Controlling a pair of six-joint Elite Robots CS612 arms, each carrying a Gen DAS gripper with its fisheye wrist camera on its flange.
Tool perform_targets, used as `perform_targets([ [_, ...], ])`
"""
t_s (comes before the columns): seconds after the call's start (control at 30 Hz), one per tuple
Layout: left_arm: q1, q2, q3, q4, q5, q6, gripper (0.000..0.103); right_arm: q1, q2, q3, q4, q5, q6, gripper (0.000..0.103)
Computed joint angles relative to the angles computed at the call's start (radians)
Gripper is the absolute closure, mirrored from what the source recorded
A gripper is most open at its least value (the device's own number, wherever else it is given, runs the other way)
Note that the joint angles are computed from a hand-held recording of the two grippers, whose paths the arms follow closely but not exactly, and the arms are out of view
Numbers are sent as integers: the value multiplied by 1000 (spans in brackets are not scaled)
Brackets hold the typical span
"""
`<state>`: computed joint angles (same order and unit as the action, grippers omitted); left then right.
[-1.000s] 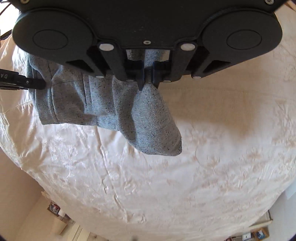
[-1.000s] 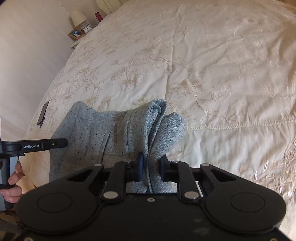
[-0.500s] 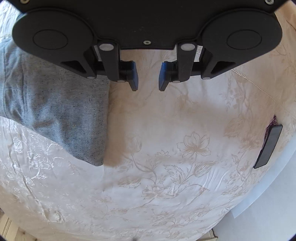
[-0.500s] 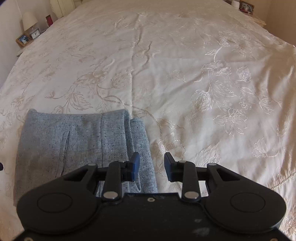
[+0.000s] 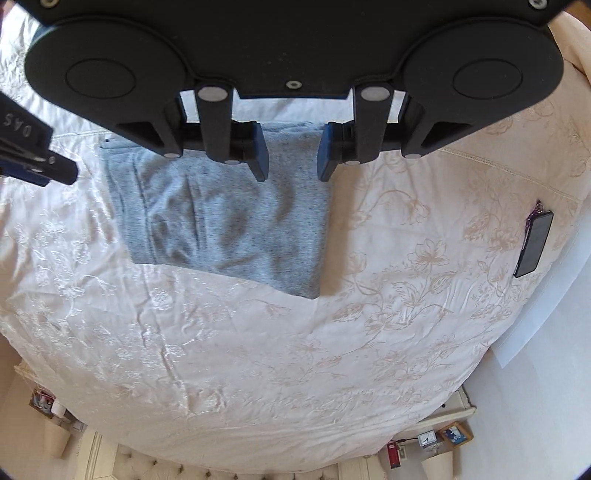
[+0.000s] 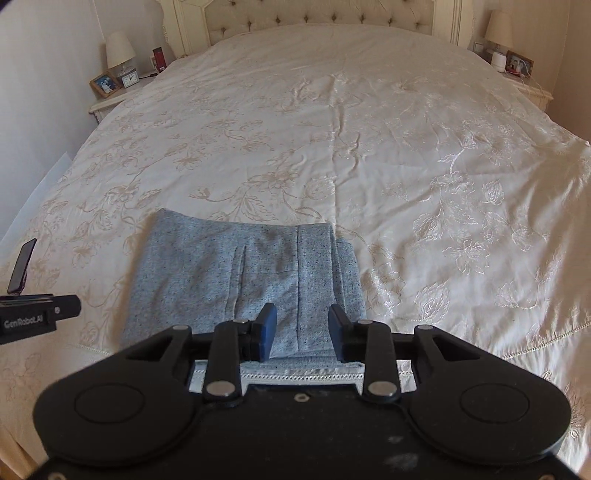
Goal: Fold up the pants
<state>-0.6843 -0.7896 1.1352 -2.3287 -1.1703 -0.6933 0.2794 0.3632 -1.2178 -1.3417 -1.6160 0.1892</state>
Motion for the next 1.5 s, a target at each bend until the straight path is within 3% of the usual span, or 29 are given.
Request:
perform_targets([
  [0.23,-27,-32,22,15,-22,-57,63,7,15,-94,34,-10,-21,68],
  [0.43,-43,-46,41,14,14,-71,63,3,27,-136,41,-10,-16,68],
  [0.87,-56,-59,56,23,55,-68,63,10,28,-150,53,-22,-11,68],
  [1.5,-52,-56,55,13,56,-49,63,16,20,-134,57,-38,11,68],
])
